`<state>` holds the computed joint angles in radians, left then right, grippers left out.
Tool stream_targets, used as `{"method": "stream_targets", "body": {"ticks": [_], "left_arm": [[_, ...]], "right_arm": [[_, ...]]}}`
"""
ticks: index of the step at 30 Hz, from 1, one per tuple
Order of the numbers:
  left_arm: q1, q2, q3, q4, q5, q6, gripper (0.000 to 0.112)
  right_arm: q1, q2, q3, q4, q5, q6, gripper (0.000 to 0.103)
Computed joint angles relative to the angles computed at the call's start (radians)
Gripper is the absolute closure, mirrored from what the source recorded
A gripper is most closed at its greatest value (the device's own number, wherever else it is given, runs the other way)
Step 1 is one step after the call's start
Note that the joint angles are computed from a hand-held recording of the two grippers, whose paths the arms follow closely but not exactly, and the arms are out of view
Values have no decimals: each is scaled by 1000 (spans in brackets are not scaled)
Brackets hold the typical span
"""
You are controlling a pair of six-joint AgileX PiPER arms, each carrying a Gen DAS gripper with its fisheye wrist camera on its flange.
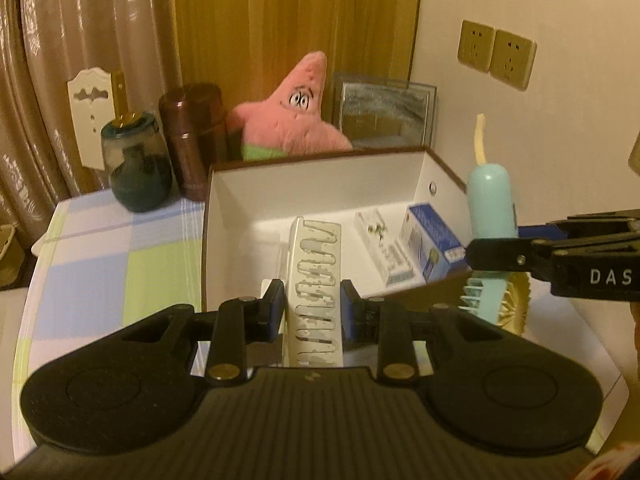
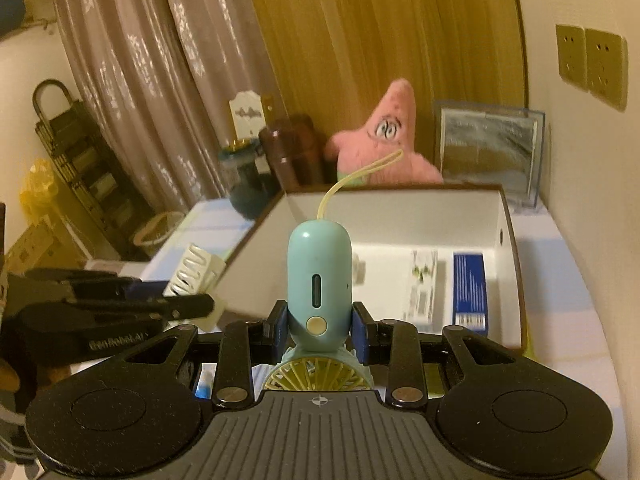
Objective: Organize rigid objects
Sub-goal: 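Carry the white clip into the brown box while the right tool lowers the fan inside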
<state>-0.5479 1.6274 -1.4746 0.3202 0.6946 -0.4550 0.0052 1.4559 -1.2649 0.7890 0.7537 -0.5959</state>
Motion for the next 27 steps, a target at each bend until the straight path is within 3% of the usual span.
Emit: {"method": "stream_targets", "body": {"ticks": [15, 27], "left_arm": [[77, 257, -363, -118, 73, 147, 85], [120, 488, -612, -218, 192, 206, 85]], "right_arm": [[45, 256, -291, -86, -62, 119, 70], [80, 469, -448, -258, -32, 273, 70]]}}
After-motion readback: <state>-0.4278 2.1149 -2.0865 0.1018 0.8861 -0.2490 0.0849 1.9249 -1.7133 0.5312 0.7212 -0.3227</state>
